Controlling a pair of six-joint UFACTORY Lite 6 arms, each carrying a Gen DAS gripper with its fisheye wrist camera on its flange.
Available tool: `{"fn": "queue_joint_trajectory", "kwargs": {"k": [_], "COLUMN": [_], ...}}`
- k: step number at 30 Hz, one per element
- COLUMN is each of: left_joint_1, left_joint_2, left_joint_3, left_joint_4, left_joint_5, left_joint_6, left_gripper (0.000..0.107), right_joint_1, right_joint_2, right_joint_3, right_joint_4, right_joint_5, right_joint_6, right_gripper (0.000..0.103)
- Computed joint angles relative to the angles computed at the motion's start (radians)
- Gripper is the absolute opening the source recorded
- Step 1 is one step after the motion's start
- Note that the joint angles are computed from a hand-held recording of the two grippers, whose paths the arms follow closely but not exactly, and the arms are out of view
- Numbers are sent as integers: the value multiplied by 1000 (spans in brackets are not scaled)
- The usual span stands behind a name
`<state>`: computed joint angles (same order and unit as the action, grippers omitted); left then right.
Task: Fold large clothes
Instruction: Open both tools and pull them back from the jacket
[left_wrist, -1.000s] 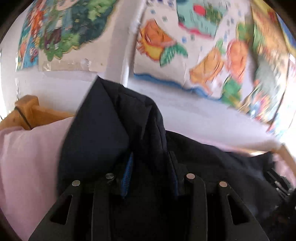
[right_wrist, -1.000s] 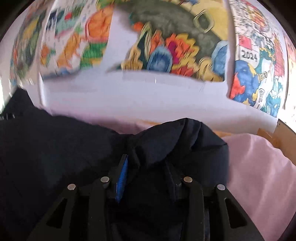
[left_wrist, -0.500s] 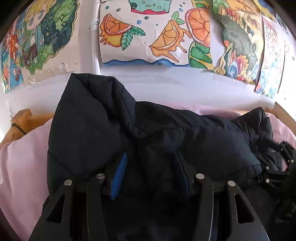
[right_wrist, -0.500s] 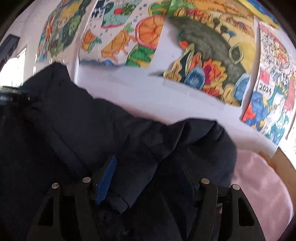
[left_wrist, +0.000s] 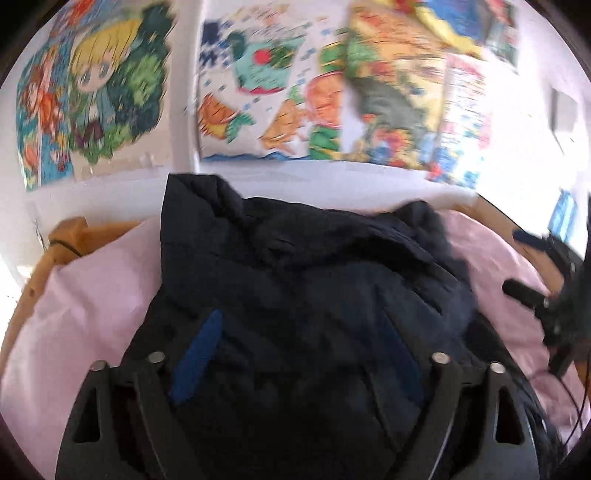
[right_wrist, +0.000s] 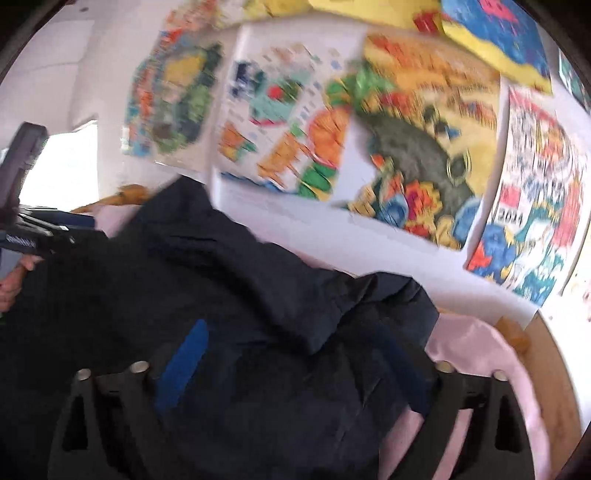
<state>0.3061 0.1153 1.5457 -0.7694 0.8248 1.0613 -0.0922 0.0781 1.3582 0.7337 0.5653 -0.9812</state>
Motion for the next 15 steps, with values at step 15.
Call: {"fn": "queue_joint_trajectory", "kwargs": {"k": [15], "left_joint_1": [590], "left_joint_2": [-696], "left_joint_3": [-504], "left_joint_4": [-38], "left_joint_5": [518], "left_joint_6": [533], "left_gripper": [100], "right_joint_1": [309], "right_joint_2": [-719], "right_joint_3": [-186], "right_joint_4": [-480], "right_joint_5": [527], "right_joint_6": [470], "right_gripper": [103]}}
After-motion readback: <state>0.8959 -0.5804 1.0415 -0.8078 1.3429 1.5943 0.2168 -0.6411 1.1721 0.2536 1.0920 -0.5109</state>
